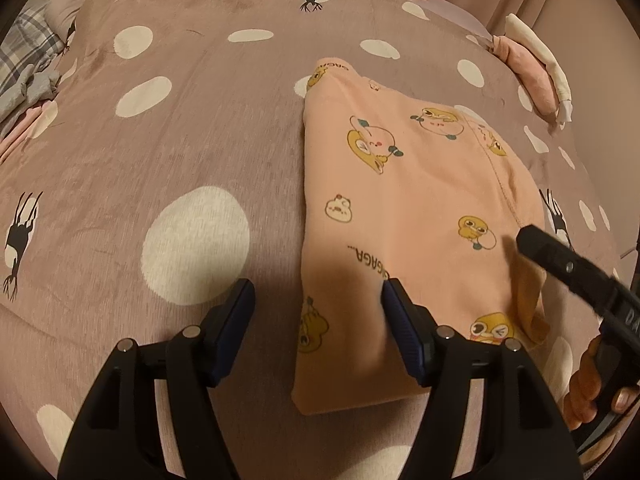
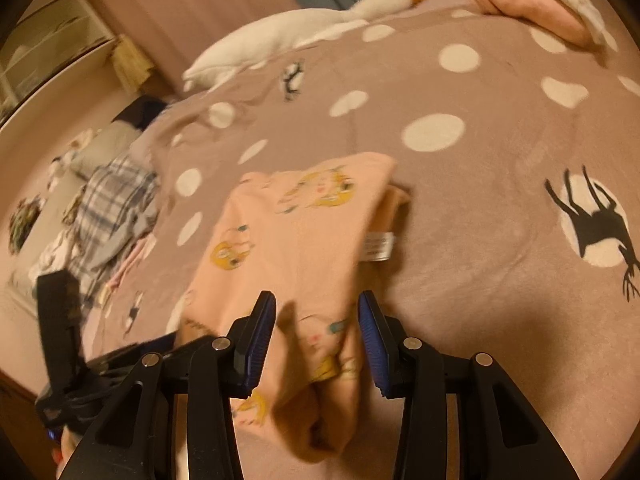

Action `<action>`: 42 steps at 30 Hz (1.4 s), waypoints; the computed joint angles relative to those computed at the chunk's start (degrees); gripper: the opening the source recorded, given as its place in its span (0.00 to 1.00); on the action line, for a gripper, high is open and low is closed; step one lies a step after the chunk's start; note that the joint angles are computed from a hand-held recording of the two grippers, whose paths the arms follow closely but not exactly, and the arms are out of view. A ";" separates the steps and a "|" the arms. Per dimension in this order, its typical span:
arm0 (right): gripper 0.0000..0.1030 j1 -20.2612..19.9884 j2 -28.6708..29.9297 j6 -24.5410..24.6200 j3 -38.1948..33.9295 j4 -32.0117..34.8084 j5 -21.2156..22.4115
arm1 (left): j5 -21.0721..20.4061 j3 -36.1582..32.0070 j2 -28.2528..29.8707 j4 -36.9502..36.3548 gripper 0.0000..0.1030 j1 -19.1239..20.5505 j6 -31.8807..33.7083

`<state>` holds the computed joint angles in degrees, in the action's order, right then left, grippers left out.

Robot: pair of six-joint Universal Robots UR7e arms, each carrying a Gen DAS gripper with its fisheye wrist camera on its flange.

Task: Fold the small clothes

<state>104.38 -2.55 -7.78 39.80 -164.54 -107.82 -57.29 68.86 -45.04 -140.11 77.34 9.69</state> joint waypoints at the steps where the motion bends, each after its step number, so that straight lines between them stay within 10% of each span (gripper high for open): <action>1: 0.49 0.28 0.46 -0.61 -0.70 0.46 -0.99 | 0.08 0.16 -0.07 -0.05 0.65 -0.02 0.01; 11: 0.50 1.20 3.15 -1.59 -4.57 4.04 -9.56 | 0.60 1.76 -0.86 -0.65 0.67 -0.05 0.19; 42: 0.50 0.98 -0.43 0.39 3.38 -0.94 -10.60 | 1.14 4.47 -2.39 -1.81 0.70 -0.05 0.40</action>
<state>105.37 -2.98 -7.39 43.17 -165.48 -118.42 -56.15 73.33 -47.43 -141.93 77.29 10.10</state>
